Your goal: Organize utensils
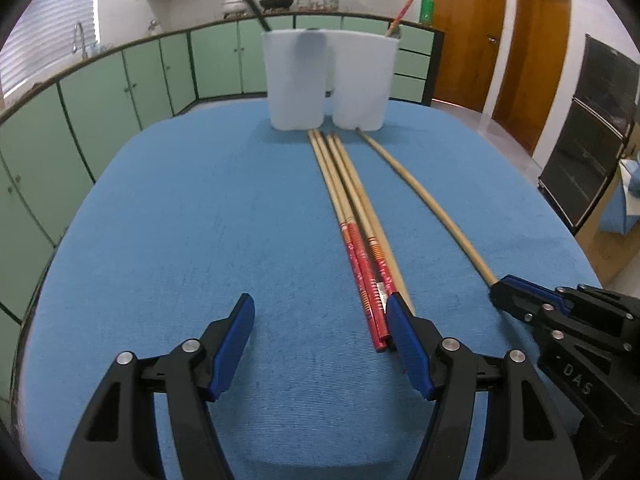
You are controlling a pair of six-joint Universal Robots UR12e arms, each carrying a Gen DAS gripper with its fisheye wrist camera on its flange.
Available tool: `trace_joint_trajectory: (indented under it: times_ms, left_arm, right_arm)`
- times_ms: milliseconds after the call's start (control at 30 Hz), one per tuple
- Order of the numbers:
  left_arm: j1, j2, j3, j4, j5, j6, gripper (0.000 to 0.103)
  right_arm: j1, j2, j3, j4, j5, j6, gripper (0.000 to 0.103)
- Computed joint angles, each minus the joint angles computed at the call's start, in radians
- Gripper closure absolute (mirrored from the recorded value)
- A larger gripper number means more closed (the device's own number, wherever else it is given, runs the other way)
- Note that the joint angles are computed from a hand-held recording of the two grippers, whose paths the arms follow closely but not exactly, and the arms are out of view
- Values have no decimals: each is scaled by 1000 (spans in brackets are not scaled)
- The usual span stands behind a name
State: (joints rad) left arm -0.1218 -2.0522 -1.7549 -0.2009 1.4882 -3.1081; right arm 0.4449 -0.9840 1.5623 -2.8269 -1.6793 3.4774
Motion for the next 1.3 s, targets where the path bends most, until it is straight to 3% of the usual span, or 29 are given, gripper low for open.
trace_joint_trajectory:
  times_ms: [300, 667, 967, 1067, 1300]
  left_arm:
    - [24, 12, -15, -10, 5, -80, 38]
    - [25, 33, -49, 2, -11, -43, 38]
    - [6, 25, -34, -25, 52, -17, 37]
    - [8, 25, -35, -22, 50, -20, 45]
    - [8, 25, -39, -7, 31, -2, 78]
  right_arm:
    - [-1, 0, 2, -2, 5, 3, 97]
    - [-1, 0, -1, 3, 6, 2, 96]
    - [0, 1, -2, 4, 3, 2, 96]
    - [0, 1, -3, 5, 3, 3, 96]
    - [0, 4, -6, 11, 2, 1, 96]
